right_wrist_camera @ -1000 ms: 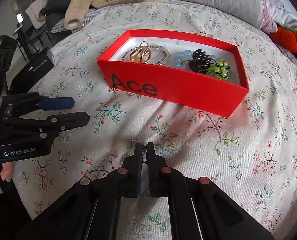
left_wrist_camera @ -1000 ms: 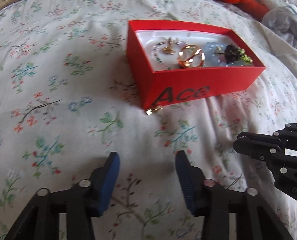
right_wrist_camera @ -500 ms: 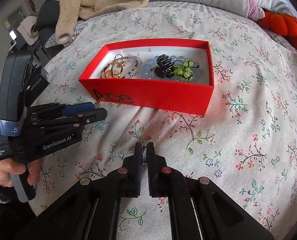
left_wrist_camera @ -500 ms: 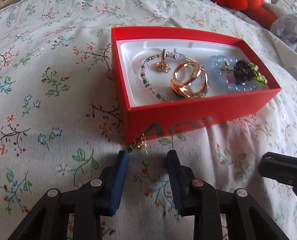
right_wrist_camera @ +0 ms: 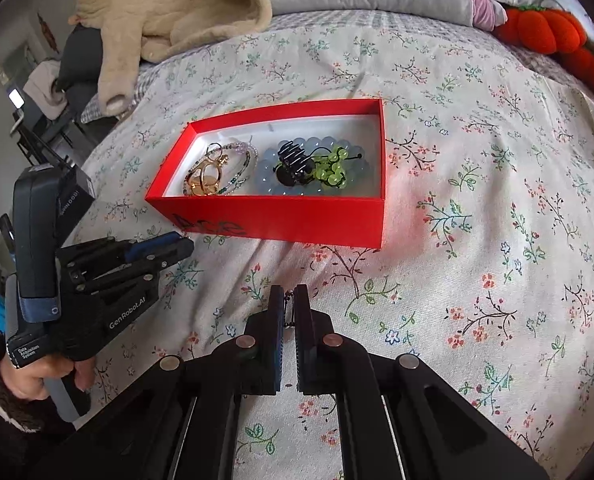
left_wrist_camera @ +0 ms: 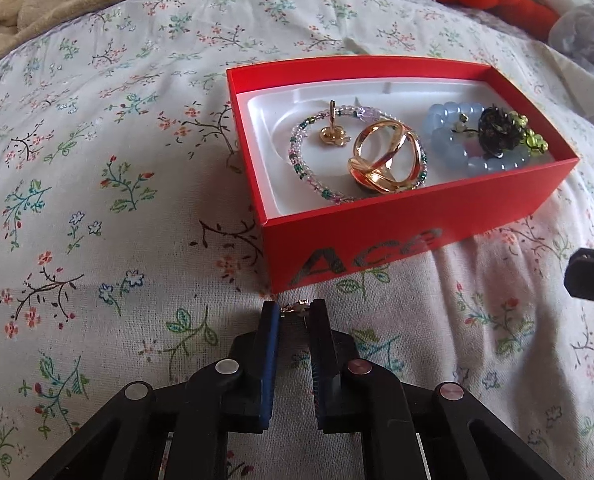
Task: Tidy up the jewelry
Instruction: 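Grasp the gold earring beside the box with the left tool while the right tool holds the ring, then carry the silver ring and gold earring into the red box and open both tools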
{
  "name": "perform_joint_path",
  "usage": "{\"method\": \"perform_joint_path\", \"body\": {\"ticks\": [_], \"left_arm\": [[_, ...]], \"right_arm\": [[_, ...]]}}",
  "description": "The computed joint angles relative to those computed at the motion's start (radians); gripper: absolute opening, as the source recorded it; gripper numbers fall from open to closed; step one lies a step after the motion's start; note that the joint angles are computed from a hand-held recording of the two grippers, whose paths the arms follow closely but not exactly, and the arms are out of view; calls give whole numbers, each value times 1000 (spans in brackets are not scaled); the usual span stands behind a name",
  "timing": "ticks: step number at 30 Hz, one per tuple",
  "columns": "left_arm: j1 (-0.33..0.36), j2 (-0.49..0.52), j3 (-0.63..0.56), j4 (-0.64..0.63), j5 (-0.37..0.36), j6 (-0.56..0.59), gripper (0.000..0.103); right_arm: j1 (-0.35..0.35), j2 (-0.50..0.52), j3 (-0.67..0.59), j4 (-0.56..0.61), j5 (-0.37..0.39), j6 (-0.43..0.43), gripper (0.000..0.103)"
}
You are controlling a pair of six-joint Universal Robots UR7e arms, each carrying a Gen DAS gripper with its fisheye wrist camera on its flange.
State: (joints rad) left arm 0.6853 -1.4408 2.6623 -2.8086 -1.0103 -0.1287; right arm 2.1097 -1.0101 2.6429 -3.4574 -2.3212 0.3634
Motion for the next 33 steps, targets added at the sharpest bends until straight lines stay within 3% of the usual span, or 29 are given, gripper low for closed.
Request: {"method": "perform_joint_path", "body": {"ticks": [15,20,30,31,33], "left_arm": [[-4,-202,-62,157,-132,-20,9],[4,-174,-113,161,-184,-8,9],[99,-62,-205,169,-270,-53,10],[100,-60,-209,170,-272,-55,12],[95,-63,-209,169,-265,-56,26]], "right_arm": [[-5,-46,-34,20,16,27,5],[5,-55,-64,14,9,32,5],[-24,-78,-96,13,26,49,5],[-28,-79,-98,13,31,49,5],[-33,-77,-107,17,39,45,5]]}}
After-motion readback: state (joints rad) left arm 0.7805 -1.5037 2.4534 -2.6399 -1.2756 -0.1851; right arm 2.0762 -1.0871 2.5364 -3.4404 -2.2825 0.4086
